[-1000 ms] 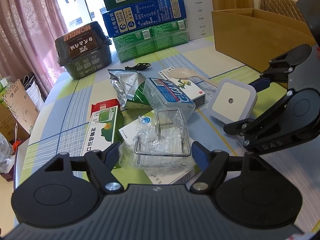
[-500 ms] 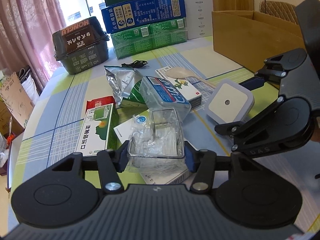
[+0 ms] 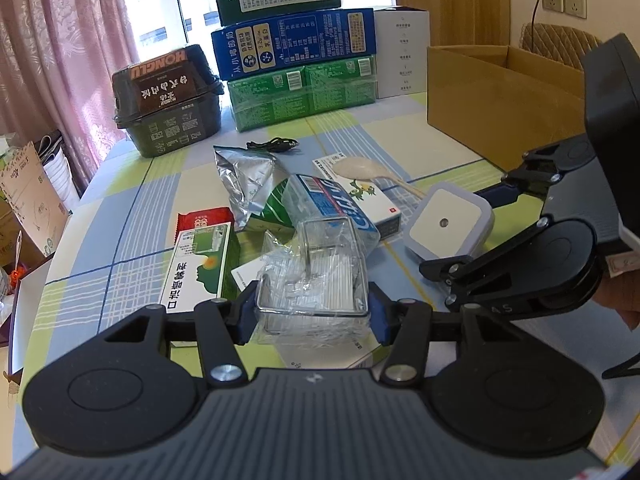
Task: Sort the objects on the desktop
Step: 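Close the left tool on the clear container while the right tool grips the white night light, then carry the container and night light over the cardboard box with both tools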
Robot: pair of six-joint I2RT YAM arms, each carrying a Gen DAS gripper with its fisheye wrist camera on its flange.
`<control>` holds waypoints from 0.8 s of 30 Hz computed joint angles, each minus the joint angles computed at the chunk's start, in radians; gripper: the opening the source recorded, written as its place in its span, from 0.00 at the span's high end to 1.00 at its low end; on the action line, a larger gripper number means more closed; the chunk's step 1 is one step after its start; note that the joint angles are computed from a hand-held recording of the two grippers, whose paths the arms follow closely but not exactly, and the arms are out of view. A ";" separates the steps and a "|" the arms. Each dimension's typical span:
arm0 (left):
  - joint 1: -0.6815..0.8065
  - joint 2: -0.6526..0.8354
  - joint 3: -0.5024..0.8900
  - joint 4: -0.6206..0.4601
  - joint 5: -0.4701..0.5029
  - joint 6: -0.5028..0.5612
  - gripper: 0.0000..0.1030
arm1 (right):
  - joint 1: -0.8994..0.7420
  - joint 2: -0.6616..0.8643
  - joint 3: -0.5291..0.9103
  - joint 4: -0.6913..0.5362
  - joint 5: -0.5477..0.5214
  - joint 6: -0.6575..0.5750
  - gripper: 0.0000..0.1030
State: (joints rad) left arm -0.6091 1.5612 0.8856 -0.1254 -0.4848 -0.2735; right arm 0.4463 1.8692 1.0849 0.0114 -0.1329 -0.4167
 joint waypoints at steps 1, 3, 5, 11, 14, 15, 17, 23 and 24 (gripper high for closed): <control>-0.001 -0.004 0.001 -0.002 -0.001 0.000 0.52 | 0.001 -0.009 -0.007 0.011 0.000 0.005 0.37; -0.004 -0.011 0.005 -0.006 -0.006 0.000 0.52 | 0.001 -0.023 -0.011 0.015 -0.005 0.015 0.37; -0.006 -0.017 0.009 -0.012 -0.012 -0.001 0.52 | 0.003 -0.034 -0.014 0.016 -0.005 0.021 0.37; -0.009 -0.034 0.021 -0.035 -0.022 -0.011 0.52 | 0.001 -0.081 -0.044 0.039 -0.009 0.033 0.37; -0.011 -0.041 0.029 -0.044 -0.027 -0.014 0.52 | -0.004 -0.118 -0.061 0.054 -0.009 0.044 0.37; -0.014 -0.043 0.033 -0.047 -0.030 -0.016 0.52 | -0.006 -0.130 -0.066 0.059 -0.008 0.047 0.37; -0.019 -0.047 0.042 -0.052 -0.035 -0.019 0.52 | -0.011 -0.151 -0.071 0.066 -0.008 0.053 0.37; -0.035 -0.053 0.098 -0.085 -0.049 -0.043 0.52 | -0.037 -0.217 -0.091 0.081 0.003 0.073 0.37; -0.039 -0.053 0.111 -0.090 -0.052 -0.050 0.52 | -0.041 -0.229 -0.098 0.088 0.009 0.077 0.37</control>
